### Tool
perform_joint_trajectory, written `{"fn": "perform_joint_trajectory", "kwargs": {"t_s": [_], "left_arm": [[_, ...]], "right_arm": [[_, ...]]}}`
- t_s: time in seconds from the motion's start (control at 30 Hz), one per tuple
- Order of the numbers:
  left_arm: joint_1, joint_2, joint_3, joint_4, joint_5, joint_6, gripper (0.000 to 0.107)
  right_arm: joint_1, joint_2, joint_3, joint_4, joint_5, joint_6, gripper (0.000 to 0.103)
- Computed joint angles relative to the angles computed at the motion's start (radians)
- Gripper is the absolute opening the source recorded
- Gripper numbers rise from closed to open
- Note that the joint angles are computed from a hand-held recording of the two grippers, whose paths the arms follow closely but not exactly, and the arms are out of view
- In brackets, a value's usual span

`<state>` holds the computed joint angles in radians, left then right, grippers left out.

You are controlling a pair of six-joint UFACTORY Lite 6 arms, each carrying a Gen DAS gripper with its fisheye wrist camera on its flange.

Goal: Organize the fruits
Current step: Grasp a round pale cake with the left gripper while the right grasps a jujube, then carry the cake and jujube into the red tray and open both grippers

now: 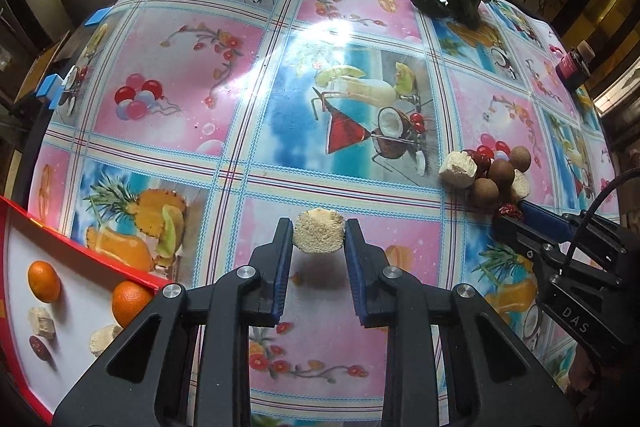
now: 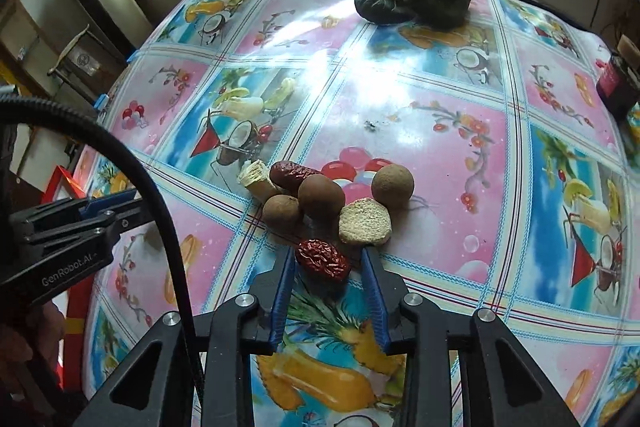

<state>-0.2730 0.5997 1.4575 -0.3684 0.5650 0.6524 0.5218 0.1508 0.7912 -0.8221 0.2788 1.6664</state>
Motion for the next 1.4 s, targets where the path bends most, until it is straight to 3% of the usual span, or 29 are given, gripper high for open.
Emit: {"fn": "perform_joint_trajectory", "kwargs": {"t_s": [0.17,0.33,0.67,0.97,1.4], "left_arm": [[0.015,-0.039,-0.045,-0.010,-0.006,0.010,0.025],[0.027,-0.098,-0.112,-0.019,-0.014,0.032,0.025],[0.089,-0.238,-0.254,-0.039,-0.021,0.106,0.025],[0.235,-0.319,-0.295,-0.080,0.015,0.241,0.025],[0.471,-0.258,-0.190,-0.097,0.081,0.364,0.025]], "right_arm": [[0.034,-0.008,0.001,0.084,0.022,-0.099,0.027],[0.081,-0.104,-0.077,0.068,-0.010,0.013,0.027],[0.250,-0.110,-0.023,0.042,0.088,0.166,0.027],[0.346,0.015,0.182,0.073,0.169,0.132,0.027],[0.403,0.339,0.662,0.227,0.257,-0.129,0.027]]}}
